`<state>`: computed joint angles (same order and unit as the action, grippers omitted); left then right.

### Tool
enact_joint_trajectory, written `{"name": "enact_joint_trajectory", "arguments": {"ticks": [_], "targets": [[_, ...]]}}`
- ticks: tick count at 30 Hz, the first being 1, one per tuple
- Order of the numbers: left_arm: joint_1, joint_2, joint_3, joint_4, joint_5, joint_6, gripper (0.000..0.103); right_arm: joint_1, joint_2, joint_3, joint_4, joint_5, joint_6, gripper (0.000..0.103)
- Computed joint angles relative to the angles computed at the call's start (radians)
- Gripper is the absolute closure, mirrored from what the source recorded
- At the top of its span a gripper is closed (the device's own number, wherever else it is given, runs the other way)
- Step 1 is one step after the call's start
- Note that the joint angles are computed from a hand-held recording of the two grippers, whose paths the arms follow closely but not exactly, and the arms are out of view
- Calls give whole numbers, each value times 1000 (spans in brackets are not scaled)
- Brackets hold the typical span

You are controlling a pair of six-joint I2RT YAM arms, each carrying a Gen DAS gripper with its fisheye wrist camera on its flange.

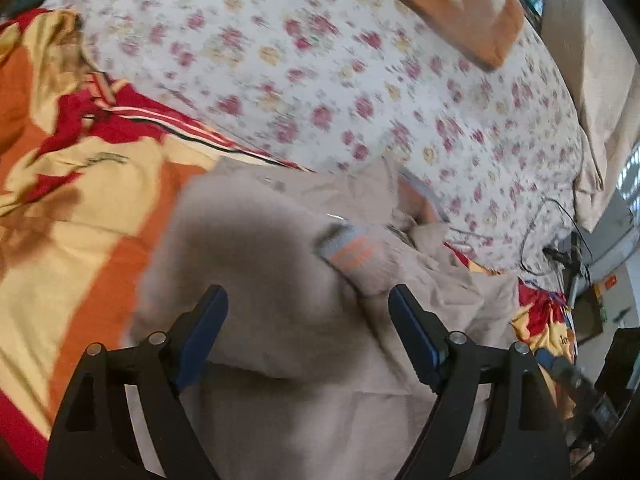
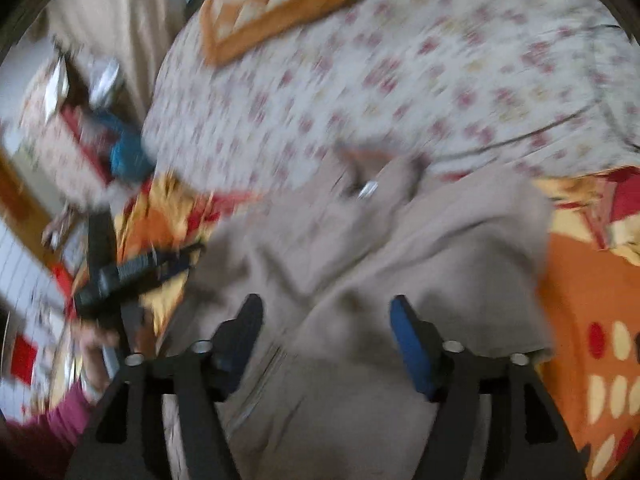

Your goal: Fold large clothes

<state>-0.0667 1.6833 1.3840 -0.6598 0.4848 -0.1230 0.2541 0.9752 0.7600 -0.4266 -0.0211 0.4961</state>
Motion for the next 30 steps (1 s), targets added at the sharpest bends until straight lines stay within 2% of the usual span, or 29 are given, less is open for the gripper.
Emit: {"name": "enact_joint_trajectory", "arguments": {"ticks": [4, 7, 8, 9, 10, 11, 16, 20, 22, 26, 30], "targets": [[-125, 65, 63, 1, -68, -61, 20, -144, -67, -62, 18, -66, 40, 27], [-193, 149, 149, -56, -98, -100, 21, -224, -100, -68, -40, -53, 18, 27], [-211, 182, 189, -93, -99, -103, 42, -240, -107, -64, -63, -33, 7, 27], [-234, 224, 261, -156, -111, -96, 95, -256, -116, -60, -83, -18, -6, 27], [-244, 248, 317, -205, -124, -85, 101, -273, -126, -62, -94, -18, -19, 27], [-246, 255, 369, -226, -116, -103, 100, -291, -132, -57, -113, -16, -34, 27], [-171, 147, 459, -176, -69, -128, 100, -370, -128, -55, -186, -46, -93, 27], [-83, 146, 522, -274, -37, -84, 100, -388, -61, -72, -155, -163, -80, 27], [-59, 146, 487, -270, -49, -68, 100, -352, -28, -70, -149, -163, -75, 27], [-32, 131, 348, -218, -108, -37, 100, -247, 17, -58, -138, -94, -60, 28], [-16, 120, 229, -178, -115, -3, 100, -263, 67, -65, -111, -142, -23, 27]]}}
